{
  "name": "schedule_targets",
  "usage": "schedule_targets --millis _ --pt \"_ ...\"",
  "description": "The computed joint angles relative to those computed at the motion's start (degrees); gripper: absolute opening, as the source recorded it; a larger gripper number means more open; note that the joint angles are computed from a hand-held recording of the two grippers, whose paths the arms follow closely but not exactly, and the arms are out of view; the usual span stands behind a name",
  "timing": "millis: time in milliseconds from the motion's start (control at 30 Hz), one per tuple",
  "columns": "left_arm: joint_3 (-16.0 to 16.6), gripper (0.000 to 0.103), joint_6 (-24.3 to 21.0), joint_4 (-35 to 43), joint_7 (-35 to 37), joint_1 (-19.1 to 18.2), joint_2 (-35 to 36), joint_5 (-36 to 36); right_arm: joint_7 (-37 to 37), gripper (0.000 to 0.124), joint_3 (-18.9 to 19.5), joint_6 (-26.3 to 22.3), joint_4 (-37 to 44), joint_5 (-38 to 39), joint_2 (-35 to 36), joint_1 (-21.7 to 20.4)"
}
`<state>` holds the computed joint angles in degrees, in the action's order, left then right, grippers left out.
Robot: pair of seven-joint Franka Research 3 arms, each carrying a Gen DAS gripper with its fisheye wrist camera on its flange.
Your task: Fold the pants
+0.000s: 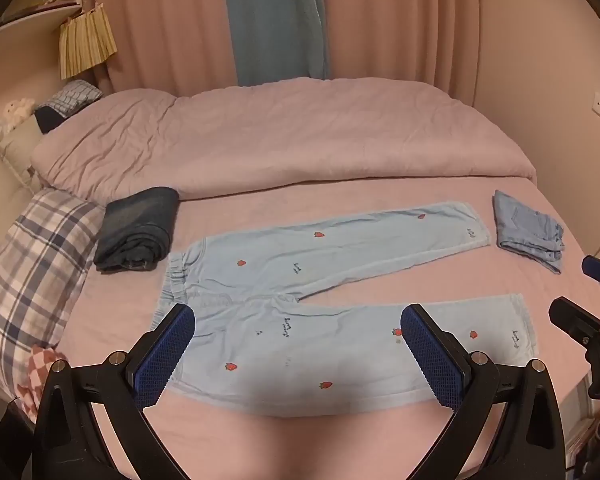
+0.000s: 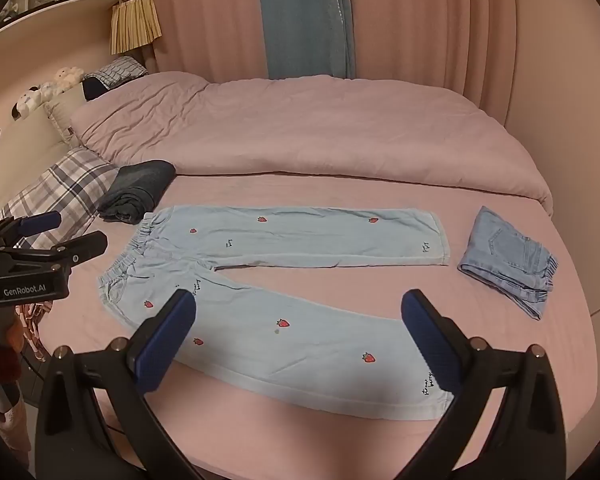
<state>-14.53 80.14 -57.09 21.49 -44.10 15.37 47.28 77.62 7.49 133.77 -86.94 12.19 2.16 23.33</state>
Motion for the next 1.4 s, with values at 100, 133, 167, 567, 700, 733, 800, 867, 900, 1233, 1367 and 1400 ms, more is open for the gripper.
schedule_targets --millis 100,133,167,567,700,733,800,867,900,1233,1367,1400 --pt "0.31 0.103 -0.44 1.43 0.27 -0.45 0.90 0.25 0.04 0.103 -0.03 -0.34 0.22 -0.09 -0.11 -0.02" --pt "0.38 0.103 -0.32 1.23 0.27 -0.42 0.75 0.08 -0.17 0.103 -0.05 -0.22 0.05 0.15 -0.16 -0.06" --pt "0.40 0.103 -0.28 1.11 0.21 -0.45 0.67 0.06 0.13 0.103 0.05 -0.04 -0.18 -0.09 -0.27 0.07" --pt "1.68 0.103 -0.57 3.89 1.02 -1.69 2.38 0.03 0.17 0.103 0.02 0.08 -0.05 -0.10 0.00 0.10" --pt "1.67 0.103 -0.20 3.19 0.81 -1.63 1.97 -0.08 0.11 0.103 -0.01 0.18 -0.25 0.05 -0.07 0.06" --pt "1.58 0.103 0.11 2.53 0.64 -1.43 1.57 -0.21 0.20 0.103 -0.02 0.16 -0.26 0.04 -0.05 0.06" --pt "1.30 0.103 0.77 1.44 0.33 -0.98 0.89 -0.56 0.51 0.103 -0.03 0.18 -0.42 -0.13 -0.17 0.05" --pt "0.95 0.103 0.94 1.18 0.23 -0.64 0.78 -0.68 0.46 0.103 -0.06 0.57 -1.09 0.04 -0.59 -0.01" --pt "0.84 0.103 0.89 1.26 0.27 -0.55 0.85 -0.72 0.38 0.103 -0.09 0.58 -1.10 0.13 -0.59 -0.08" --pt "0.00 0.103 2.05 -0.74 -0.21 0.45 -0.28 -1.00 1.41 0.103 -0.04 0.88 -1.70 -0.21 -1.01 -0.20" --pt "-0.31 0.103 2.34 -1.70 -0.53 0.69 -0.78 -1.20 1.10 0.103 -0.02 0.91 -1.82 0.23 -1.04 -0.20" --pt "-0.41 0.103 2.61 -2.36 -0.57 0.93 -1.13 -1.49 0.96 0.103 -0.02 0.91 -1.89 0.37 -1.08 -0.21"
